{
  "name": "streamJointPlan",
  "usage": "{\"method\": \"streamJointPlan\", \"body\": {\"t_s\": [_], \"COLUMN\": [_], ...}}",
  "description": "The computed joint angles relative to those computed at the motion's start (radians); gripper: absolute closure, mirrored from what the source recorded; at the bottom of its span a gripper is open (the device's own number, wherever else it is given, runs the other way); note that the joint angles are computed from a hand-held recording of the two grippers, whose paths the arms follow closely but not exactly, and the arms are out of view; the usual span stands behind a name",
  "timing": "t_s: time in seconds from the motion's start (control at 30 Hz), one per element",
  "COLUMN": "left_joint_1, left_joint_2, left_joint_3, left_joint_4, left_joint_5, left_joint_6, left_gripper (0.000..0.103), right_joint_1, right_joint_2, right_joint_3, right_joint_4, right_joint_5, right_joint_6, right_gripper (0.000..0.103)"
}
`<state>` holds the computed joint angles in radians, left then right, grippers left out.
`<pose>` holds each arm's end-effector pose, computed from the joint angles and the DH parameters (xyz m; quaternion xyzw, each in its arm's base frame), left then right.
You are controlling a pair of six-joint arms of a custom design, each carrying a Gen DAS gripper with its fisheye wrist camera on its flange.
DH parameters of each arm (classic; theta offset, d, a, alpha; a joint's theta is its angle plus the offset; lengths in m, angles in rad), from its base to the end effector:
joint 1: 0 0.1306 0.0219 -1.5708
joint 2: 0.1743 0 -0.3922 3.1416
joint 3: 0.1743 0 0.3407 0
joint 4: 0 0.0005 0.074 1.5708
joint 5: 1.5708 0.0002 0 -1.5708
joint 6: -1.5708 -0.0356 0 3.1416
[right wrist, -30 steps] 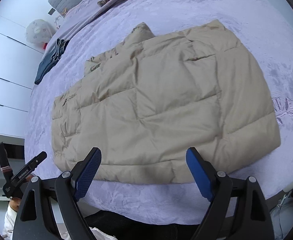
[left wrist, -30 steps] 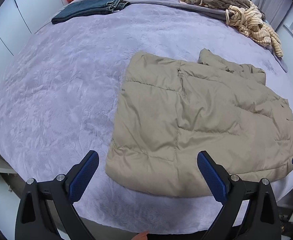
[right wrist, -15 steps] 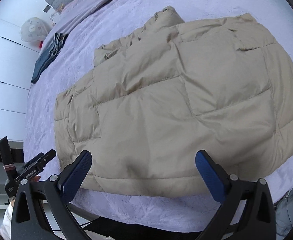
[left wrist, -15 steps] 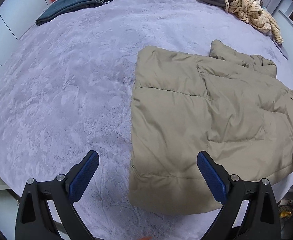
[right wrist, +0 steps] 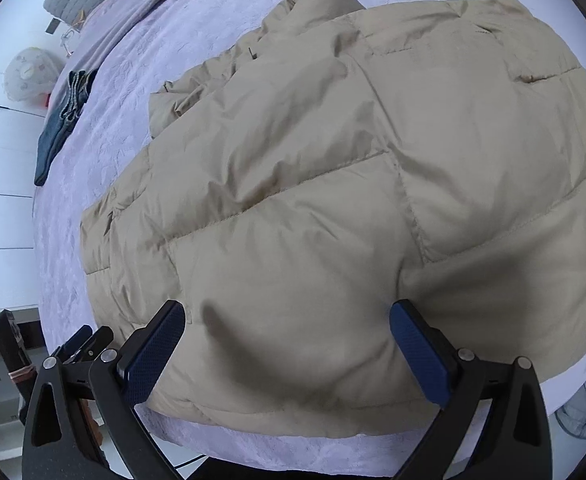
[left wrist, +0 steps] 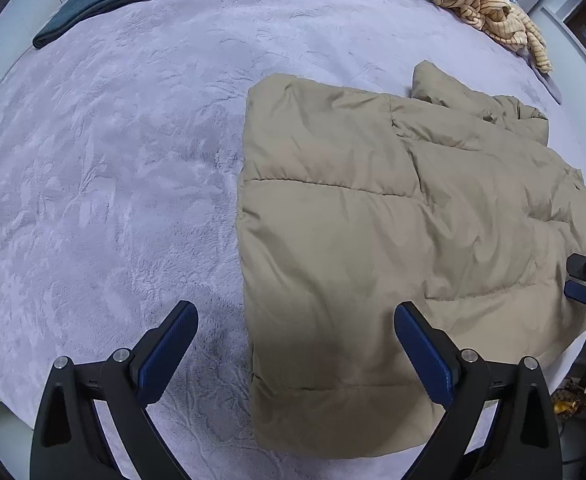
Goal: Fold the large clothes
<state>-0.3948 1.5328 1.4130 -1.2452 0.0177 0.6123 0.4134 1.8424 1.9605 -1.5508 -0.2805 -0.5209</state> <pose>0.4017 -0.1686 0.3711 -0.1070 0.9889 -0.0573 0.0857 0.4945 0.2271 0.4174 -0.0434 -0.9869 -0.1553 0.0018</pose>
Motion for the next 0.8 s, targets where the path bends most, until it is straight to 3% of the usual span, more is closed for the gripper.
{"method": "streamJointPlan", "body": {"t_s": [0.23,0.33,0.5,0.67,0.8], "left_joint_1": [0.047,0.112,0.229,0.235,0.193], "left_joint_2": [0.0,-0.018,0.003,0.061,0.108], "left_joint_3": [-0.032,-0.079,-0.164,-0.176,-0.139], "left_joint_4": [0.051,0.122,0.202,0.254,0.309], "left_joint_5": [0.086,0.211,0.517,0.637,0.712], "left_joint_6": [-0.065,-0.119,-0.186,-0.194,-0.184], "left_gripper": [0.004,0.004,0.004,0.004,0.004], "right_joint_1": [-0.006,-0.004,0.001,0.003,0.005], "right_joint_2": [0.005,0.006,0.017,0.022,0.023], "right_joint_3": [0.006,0.004,0.01,0.007,0.001], "right_joint_4": [-0.008,-0.01,-0.022,-0.024,-0.02], "right_joint_5": [0.01,0.013,0.021,0.023,0.03], "right_joint_6": [0.005,0.007,0.023,0.029,0.031], "right_gripper": [0.009,0.009,0.009,0.009,0.009]}}
